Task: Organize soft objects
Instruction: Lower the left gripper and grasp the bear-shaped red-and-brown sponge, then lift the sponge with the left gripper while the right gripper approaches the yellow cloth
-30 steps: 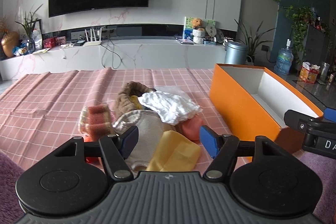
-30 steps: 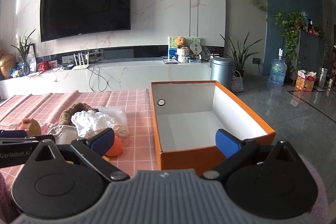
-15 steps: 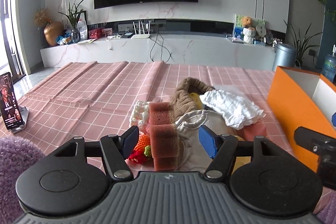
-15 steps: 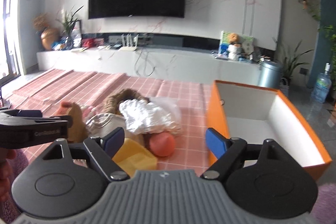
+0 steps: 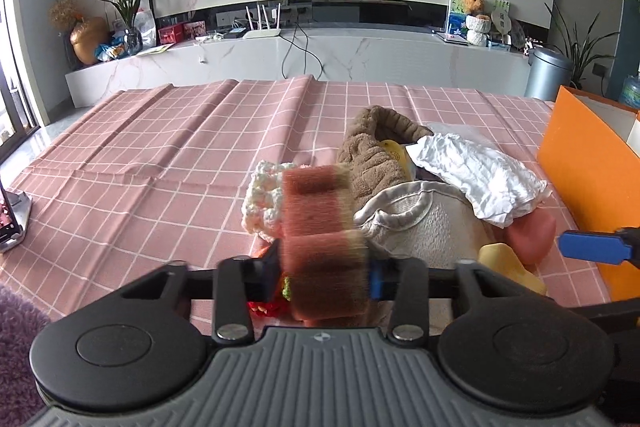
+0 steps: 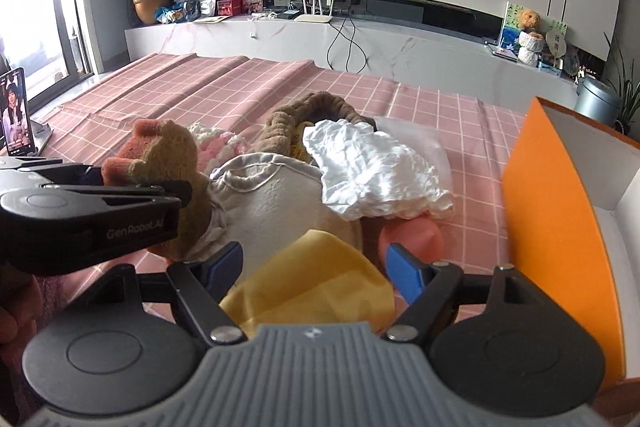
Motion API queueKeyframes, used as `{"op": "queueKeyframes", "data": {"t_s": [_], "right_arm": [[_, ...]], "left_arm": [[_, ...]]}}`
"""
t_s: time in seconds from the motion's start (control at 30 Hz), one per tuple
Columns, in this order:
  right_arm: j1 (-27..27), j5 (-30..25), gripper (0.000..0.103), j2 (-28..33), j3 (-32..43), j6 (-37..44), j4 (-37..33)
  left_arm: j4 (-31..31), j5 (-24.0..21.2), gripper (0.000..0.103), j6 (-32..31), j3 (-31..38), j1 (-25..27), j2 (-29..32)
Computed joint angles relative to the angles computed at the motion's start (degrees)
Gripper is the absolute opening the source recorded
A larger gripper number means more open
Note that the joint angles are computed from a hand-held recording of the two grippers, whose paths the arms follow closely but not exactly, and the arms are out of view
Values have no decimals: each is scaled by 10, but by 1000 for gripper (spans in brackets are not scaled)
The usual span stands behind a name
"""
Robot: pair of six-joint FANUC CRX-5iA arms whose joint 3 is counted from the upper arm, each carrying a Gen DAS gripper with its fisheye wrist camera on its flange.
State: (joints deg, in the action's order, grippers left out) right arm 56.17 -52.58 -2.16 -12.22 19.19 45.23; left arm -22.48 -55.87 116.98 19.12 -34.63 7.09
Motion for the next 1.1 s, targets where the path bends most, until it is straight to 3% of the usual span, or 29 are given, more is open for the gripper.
{"op": "queueKeyframes", "data": {"t_s": [0.07,0.23,0.37,0.5,0.57,0.6,0.7,0.83,0.9,0.97,1.0,1.1], "right_arm": [[-7,11,77,7,4,7,2],[-22,45,77,28,27,46,-12],[-30,45,73,62,63,77,-30],[-38,29,55,92,104,117,-73],[-41,26,32,96,107,117,-75],[-42,31,14,93,104,121,-79],[-44,45,0,82,96,119,-70],[-45,61,0,67,83,106,-41],[-45,50,0,66,100,119,-72],[-43,30,19,73,119,130,-104],[-41,28,52,73,117,126,-104],[-39,33,57,73,107,131,-110]], "left_arm": [[-5,8,37,8,-5,1,-6],[-102,28,36,81,-4,-23,-25],[-81,23,36,89,0,-6,-20],[-50,28,36,79,-6,9,-20],[-39,35,36,73,-12,14,-21],[-37,35,36,73,-13,14,-22],[-22,47,36,68,-21,19,-27],[-27,56,37,70,-27,17,-35],[-31,49,37,71,-25,15,-36],[-31,33,37,59,-16,12,-30],[-31,25,37,56,-13,11,-28],[-16,19,37,57,-14,18,-27]]}}
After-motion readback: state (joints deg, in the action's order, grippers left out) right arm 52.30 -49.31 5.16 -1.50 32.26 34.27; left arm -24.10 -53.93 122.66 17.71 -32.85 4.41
